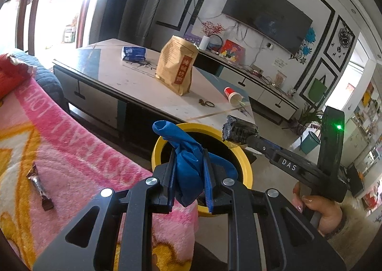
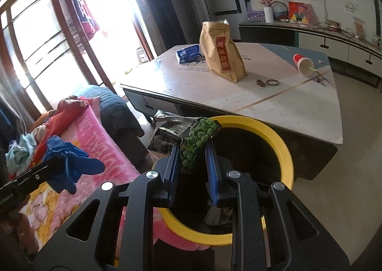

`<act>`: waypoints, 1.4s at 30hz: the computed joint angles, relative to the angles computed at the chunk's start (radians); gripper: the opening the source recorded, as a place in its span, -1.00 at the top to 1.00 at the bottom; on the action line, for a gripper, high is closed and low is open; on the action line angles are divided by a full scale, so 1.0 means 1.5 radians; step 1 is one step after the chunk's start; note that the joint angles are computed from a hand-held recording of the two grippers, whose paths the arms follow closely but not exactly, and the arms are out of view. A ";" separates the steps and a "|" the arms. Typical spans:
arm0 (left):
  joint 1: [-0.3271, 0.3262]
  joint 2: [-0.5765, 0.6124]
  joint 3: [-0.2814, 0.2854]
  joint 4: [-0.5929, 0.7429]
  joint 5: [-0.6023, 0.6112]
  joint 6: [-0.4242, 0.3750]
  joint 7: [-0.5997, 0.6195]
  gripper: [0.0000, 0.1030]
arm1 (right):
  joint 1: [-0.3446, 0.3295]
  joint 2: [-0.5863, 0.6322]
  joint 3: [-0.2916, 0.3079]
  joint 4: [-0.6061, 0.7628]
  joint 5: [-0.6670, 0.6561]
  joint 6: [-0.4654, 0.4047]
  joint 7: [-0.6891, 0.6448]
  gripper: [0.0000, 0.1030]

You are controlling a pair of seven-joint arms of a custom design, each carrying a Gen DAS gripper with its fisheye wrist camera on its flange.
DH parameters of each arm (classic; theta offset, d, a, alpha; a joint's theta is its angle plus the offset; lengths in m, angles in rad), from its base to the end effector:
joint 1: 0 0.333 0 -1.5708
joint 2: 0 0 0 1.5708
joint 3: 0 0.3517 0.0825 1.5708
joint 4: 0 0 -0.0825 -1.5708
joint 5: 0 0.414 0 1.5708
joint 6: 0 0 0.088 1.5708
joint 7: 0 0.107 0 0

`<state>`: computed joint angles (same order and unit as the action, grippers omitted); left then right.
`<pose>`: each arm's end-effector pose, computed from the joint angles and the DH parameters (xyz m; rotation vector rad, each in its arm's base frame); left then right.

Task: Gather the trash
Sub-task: 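Carry the blue bag and pea packet over the yellow-rimmed bin with both grippers, then open both grippers to drop the blue bag and pea packet into the bin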

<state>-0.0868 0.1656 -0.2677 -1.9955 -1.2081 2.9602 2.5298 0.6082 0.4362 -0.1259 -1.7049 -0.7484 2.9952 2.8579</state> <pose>0.6267 -0.1567 0.4577 -1.6744 1.9867 -1.2727 0.6294 0.4008 0.4424 -1.5487 1.6651 -0.4560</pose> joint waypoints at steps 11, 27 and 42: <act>-0.006 0.039 -0.017 0.027 0.042 0.009 -0.027 0.64 | -0.005 -0.004 -0.010 -0.011 -0.013 -0.013 0.028 0.69; -0.001 0.102 -0.054 0.065 0.164 0.022 -0.098 0.64 | -0.029 0.009 -0.001 -0.011 -0.008 -0.039 0.034 0.68; -0.017 0.155 -0.051 0.093 0.330 0.020 -0.218 0.63 | -0.038 0.018 -0.001 -0.014 -0.006 -0.043 0.048 0.63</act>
<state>-0.1121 0.3983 -0.3440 -1.8556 -0.7135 2.9905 2.2030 0.5508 0.4626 -0.1278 -1.7255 -0.7579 2.9311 2.9304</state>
